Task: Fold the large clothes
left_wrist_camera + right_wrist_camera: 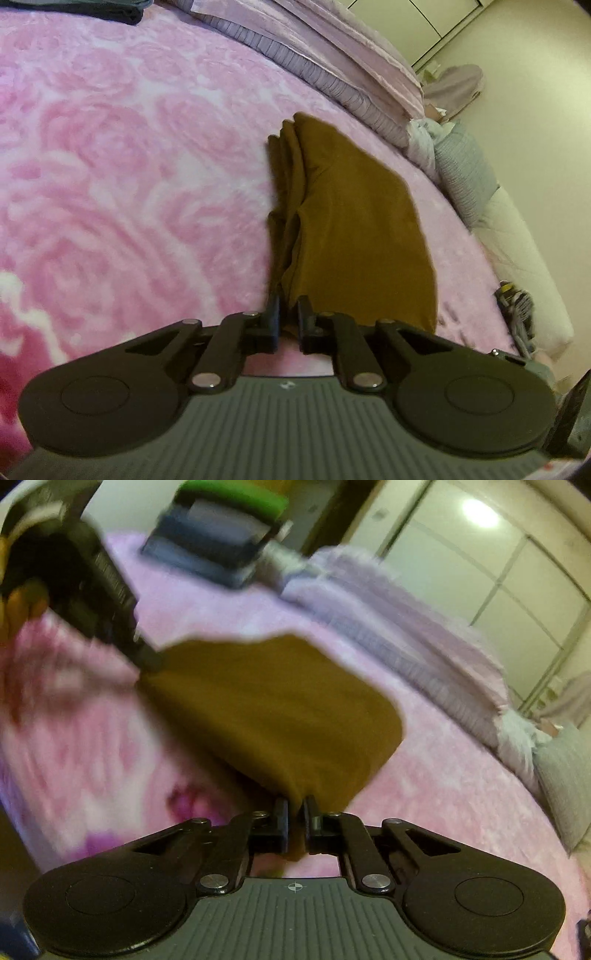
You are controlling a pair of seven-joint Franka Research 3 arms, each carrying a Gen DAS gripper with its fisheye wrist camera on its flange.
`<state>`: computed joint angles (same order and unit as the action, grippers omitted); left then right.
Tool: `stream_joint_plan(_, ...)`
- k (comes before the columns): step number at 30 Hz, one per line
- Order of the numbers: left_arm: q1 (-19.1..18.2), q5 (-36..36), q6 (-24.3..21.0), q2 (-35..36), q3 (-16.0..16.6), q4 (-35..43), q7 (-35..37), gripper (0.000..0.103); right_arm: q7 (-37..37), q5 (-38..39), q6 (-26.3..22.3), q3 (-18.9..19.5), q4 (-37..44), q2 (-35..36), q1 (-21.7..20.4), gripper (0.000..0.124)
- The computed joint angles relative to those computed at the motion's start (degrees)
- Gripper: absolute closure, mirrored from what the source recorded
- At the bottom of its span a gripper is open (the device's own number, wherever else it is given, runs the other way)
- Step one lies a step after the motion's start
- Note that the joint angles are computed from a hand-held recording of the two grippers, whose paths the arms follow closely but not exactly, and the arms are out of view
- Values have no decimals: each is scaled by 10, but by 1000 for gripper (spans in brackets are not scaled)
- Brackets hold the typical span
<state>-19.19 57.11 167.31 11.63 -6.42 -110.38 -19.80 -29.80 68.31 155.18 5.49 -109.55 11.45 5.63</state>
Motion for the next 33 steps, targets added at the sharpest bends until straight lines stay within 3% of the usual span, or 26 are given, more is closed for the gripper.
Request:
stream_joint_plan(3,-9,-29,-75,-10,-16,10,29,82,43,-38,30,-3,-2,5,12,115)
stream_joint_plan(4,-10,-43,-96,-18,-22,9,35,82,93,-71,23,-10,3,6,14,111)
stream_joint_plan(6,-8,-61,-102,-37,-31,-3,32,82,239,-152,-28,-31,25,8,12,88)
stream_joint_plan(8,0,-63,-50,-49,-34,-24,-2,80,346,-146,-121,-37,66,17,-16,81)
stream_joint_plan(9,3,-59,-9,-46,-31,-31,-37,74,428,-146,-182,-44,103,35,-31,79)
stream_joint_plan(10,2,-35,27,-37,-23,-29,-91,72,509,-142,-239,-46,144,60,-46,78)
stream_joint_plan(12,-25,82,71,-8,20,-3,-267,68,666,-116,-332,-43,223,117,-77,78)
stream_joint_plan(15,-34,104,96,37,36,34,-365,67,799,-119,-376,-26,306,187,-95,78)
stream_joint_plan(16,-36,94,89,46,37,40,-370,67,818,-132,-378,-21,330,205,-94,78)
stream_joint_plan(18,-71,157,72,55,74,62,-464,67,841,-140,-377,5,353,228,-107,78)
stream_joint_plan(19,-69,164,59,59,70,68,-473,68,837,-126,-379,5,345,227,-111,78)
stream_joint_plan(22,-51,126,25,71,43,82,-424,82,881,-114,-390,21,375,255,-122,84)
stream_joint_plan(23,-45,107,18,74,35,84,-396,90,894,-115,-395,24,385,264,-123,101)
stream_joint_plan(24,-43,102,17,74,35,83,-386,93,909,-117,-404,27,397,273,-125,107)
stream_joint_plan(28,-30,67,-5,34,27,49,-306,95,928,-98,-404,39,354,244,-137,112)
stream_joint_plan(30,-28,92,-33,-7,28,16,-305,95,940,-85,-431,41,324,218,-142,113)
stream_joint_plan(33,-5,110,-58,-54,16,-31,-293,94,903,-75,-475,39,268,173,-138,112)
